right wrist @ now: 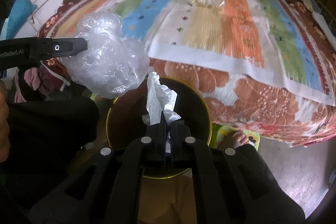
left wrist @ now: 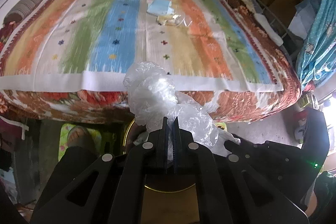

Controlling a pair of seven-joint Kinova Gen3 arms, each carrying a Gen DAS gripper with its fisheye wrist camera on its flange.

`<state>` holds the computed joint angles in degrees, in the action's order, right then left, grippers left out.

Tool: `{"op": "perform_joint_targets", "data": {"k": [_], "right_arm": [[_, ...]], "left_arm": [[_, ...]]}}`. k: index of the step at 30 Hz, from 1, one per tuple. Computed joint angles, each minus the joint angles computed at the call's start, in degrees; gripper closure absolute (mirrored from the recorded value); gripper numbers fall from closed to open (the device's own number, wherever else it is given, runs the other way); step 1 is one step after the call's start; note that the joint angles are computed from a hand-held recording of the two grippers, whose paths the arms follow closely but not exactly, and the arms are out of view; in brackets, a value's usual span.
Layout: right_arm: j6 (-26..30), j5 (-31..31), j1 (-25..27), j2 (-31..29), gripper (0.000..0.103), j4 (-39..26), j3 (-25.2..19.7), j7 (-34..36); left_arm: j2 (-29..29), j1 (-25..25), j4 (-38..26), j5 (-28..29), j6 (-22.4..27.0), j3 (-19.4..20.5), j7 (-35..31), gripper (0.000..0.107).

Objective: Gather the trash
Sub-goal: 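Lift the glove and plastic bag and carry both over the bin, then open both grippers over the bin to drop the glove and bag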

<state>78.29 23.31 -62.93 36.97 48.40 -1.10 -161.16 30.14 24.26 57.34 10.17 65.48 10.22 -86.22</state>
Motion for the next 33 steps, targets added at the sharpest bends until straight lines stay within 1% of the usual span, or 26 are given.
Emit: {"op": "perform_joint_targets", "data": {"k": [7,11,20,23,24,25,26,27,29,31,32,33], "right_arm": [[0.39,-3.14,1.86,0.9,0.101,-0.33,-0.81,0.1],[1.26,-5.49,3.06,2.28,0.101,-1.3,-1.3,0.55],[0.44,-9.29,5.09,3.37,0.101,-0.71,-1.52,0.04],[-0.44,-10.35,5.82,3.1,0.099,0.12,-1.7,-0.48],[-1.22,-10.81,6.14,2.73,0.094,0.9,-1.77,-1.07],[-1.9,-11.16,6.43,2.34,0.078,1.66,-1.84,-1.56],[-3.35,-11.43,6.77,1.47,0.067,3.13,-1.85,-2.41],[-4.36,-11.09,6.77,0.72,0.066,4.27,-1.66,-3.08],[-4.61,-10.18,6.55,-0.03,0.065,5.09,-1.31,-4.23],[-6.36,-9.85,6.92,-1.13,0.064,6.86,-1.41,-5.46],[-6.47,-9.24,7.21,-1.31,0.061,7.0,-1.87,-5.91],[-5.64,-8.81,6.83,-1.13,0.058,6.22,-1.27,-5.63]], "left_arm": [[4.23,3.55,-5.2,-4.17,6.04,-1.11,1.94,0.105],[6.39,4.44,-7.85,-4.72,8.91,-1.52,2.55,0.105],[10.48,7.22,-13.54,-7.78,14.28,-2.79,2.26,0.105],[11.77,7.34,-15.51,-7.64,15.76,-2.85,2.52,0.104],[12.05,7.04,-16.05,-6.95,16.1,-2.6,2.73,0.1],[12.02,6.64,-16.05,-6.05,15.92,-2.28,2.98,0.094],[11.8,6.07,-15.75,-5.02,15.39,-1.92,3.08,0.077],[11.16,6.0,-15.17,-4.68,14.22,-2.04,3.52,0.066],[10.51,5.79,-14.51,-4.6,12.95,-2.35,3.97,0.065],[10.38,5.04,-14.57,-4.03,12.4,-2.29,4.51,0.062],[10.34,4.71,-14.65,-3.88,12.14,-2.39,4.94,0.059],[10.12,4.6,-14.47,-4.08,11.5,-2.72,5.5,0.057]]}}
